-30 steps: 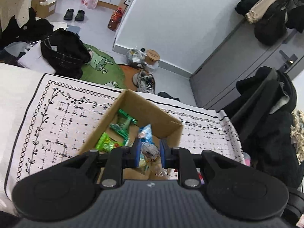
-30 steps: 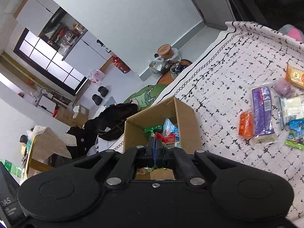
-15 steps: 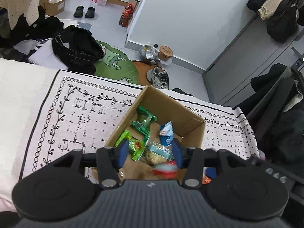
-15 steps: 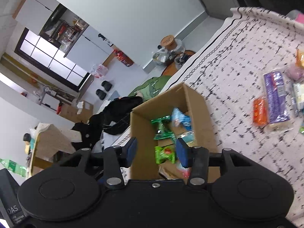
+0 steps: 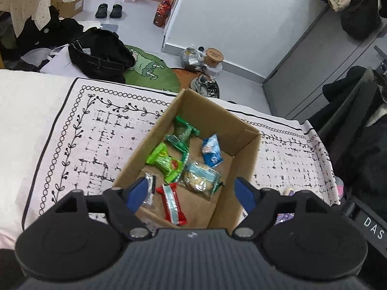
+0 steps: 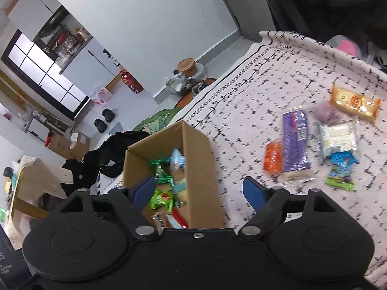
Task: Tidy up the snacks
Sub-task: 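Open both tools to drop the snacks into the box, then move both open tools back to the snack pile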
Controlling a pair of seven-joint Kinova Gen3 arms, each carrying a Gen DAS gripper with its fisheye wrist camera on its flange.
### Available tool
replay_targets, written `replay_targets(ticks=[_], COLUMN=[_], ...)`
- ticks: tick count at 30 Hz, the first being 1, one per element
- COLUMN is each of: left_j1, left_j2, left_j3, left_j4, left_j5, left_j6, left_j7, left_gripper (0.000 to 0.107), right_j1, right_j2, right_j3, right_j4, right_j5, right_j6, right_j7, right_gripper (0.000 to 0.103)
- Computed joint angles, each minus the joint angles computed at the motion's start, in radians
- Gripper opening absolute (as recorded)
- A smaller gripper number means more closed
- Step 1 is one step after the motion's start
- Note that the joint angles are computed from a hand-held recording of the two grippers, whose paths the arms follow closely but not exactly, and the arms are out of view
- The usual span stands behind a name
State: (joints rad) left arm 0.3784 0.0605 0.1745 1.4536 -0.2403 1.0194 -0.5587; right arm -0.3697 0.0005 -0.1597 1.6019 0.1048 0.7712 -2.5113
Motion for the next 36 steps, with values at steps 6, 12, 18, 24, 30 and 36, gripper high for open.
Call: replay_targets(ticks=[6,12,18,24,30,36], left_j1=[0.037,0.081,0.118,0.15,0.186,0.215], left_j2=[-0.001,0.013,0.034,0.061,0.09,0.129], left_j3=[0.02,0.032,0.033,0.031,0.024,0.015], left_j4=[0.003,-0.014,-0.034,-0.062,-0.097,-0.147], left_j5=[-0.072,-0.133,-0.153,-0.155,-0.163,-0.152], left_j6=[-0.014,-0.012,-0.02,-0.016,0.004,0.053], left_j7=[0.055,0.108,0.121,0.111,0.077,0.034], left_gripper=[0.096,0.103,0.103,0.103,0.103,0.103], right_j1=[0.03,0.079,0.117,0.144,0.167,0.185], right_j2=[-0.048,-0.092,-0.118,-0.137,-0.14,-0.141], right_j3=[0.018,0.006,0.008,0.016,0.034,0.044], right_j4=[0.043,0.084,0.114,0.124,0.098,0.083], right_j5=[-0.023,0.018,0.034,0.034,0.028,0.033], right_j6=[-0.016,-0.033,-0.026,-0.002,0.065,0.123], right_j7=[0.048,0.013,0.01,0.036,0.12,0.198], right_gripper=[0.093,0.1,0.102,0.103,0.103,0.102])
